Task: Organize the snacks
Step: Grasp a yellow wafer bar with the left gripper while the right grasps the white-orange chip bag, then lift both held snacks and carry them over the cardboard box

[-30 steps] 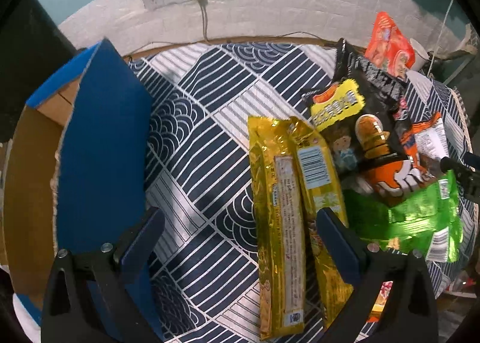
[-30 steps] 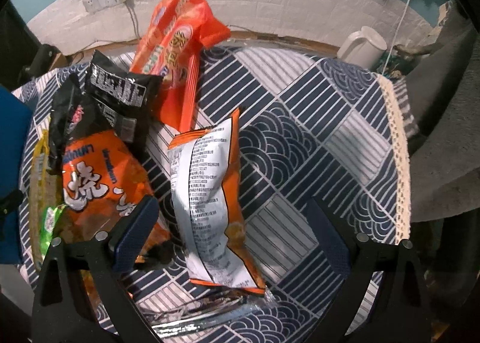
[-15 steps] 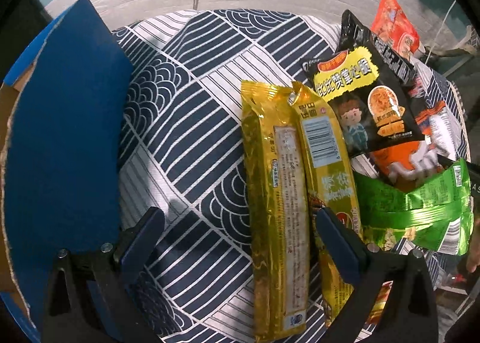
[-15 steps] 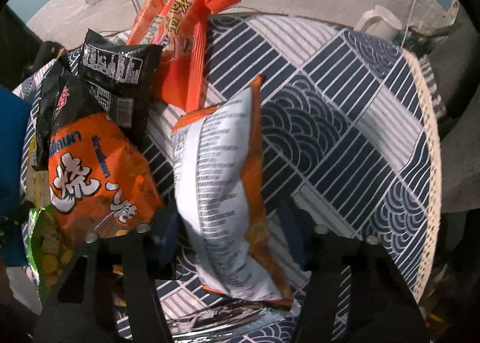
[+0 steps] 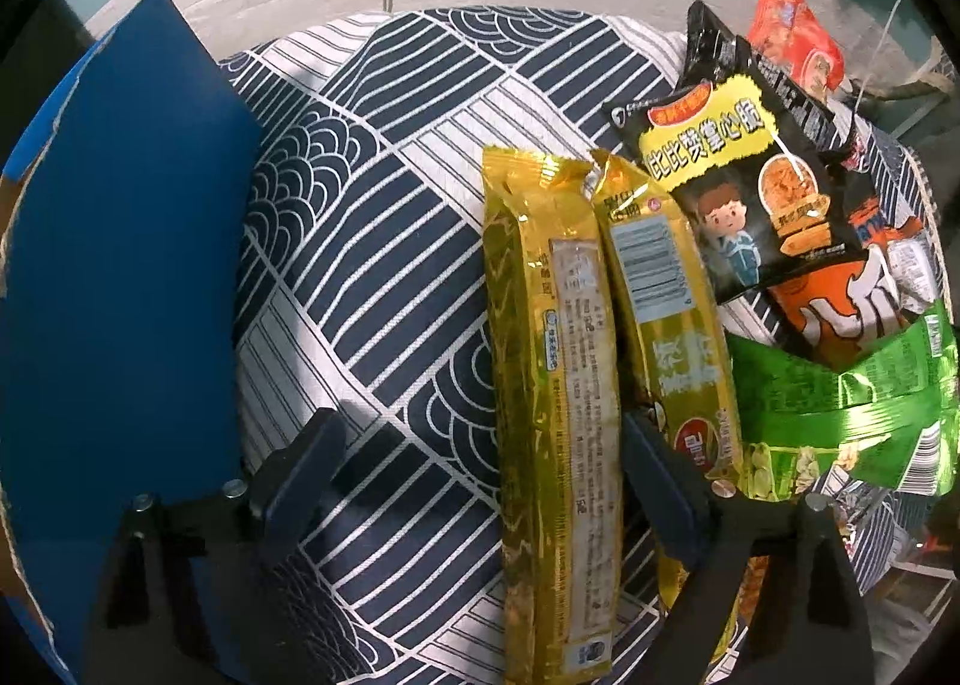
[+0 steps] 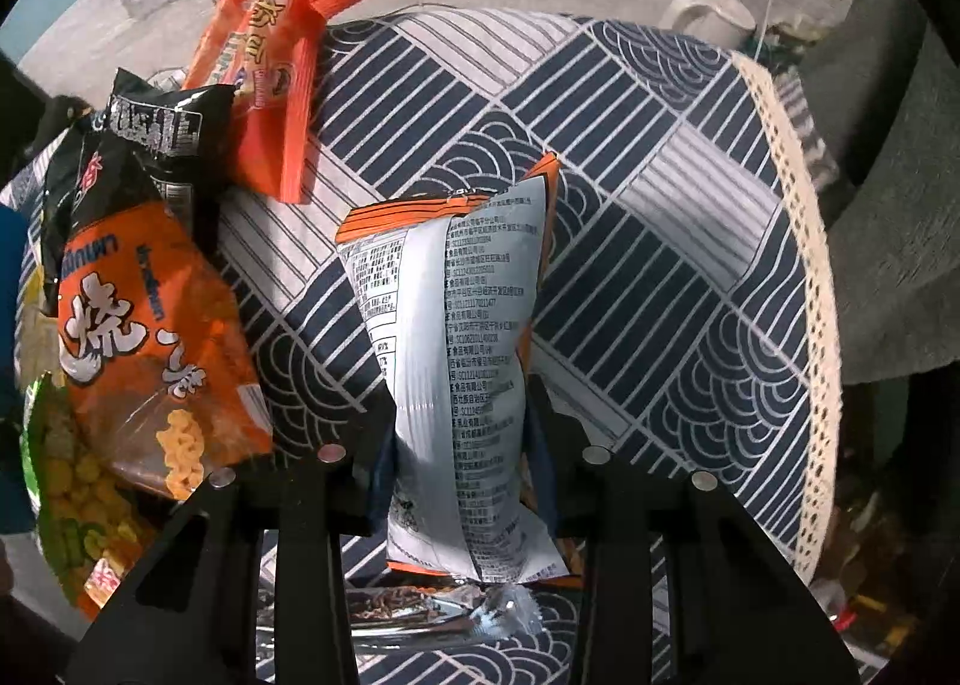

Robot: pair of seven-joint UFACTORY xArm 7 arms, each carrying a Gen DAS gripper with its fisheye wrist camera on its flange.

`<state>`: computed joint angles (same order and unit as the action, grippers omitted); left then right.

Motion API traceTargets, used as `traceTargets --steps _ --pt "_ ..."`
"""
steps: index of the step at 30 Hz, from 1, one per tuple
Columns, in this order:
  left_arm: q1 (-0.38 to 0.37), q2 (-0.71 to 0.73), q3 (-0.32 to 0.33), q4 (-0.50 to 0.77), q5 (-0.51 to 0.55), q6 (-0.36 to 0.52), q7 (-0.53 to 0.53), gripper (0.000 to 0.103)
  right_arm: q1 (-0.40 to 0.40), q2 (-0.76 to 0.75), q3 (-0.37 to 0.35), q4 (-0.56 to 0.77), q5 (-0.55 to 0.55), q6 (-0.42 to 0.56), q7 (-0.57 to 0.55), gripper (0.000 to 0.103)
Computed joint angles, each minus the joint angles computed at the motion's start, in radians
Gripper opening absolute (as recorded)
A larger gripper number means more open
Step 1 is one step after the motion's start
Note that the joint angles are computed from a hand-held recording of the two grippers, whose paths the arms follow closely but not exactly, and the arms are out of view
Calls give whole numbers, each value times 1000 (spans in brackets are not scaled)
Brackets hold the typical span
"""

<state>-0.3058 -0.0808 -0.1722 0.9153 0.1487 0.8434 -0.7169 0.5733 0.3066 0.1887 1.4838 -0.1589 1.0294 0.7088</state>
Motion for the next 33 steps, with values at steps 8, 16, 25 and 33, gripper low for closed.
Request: traceTargets --steps 8,16,25,33 --pt "-28 59 -15 37 144 19 -89 89 -20 -9 -5 -40 4 -52 -19 39" --pt "-44 65 -13 52 135 -18 -77 33 24 19 -13 -9 -91 -61 33 30" --pt "-50 -39 -23 19 126 2 -103 29 76 -21 -10 16 -181 -24 123 29" --pt "-48 -140 -69 33 165 59 -113 29 104 -67 11 46 -232 39 182 29"
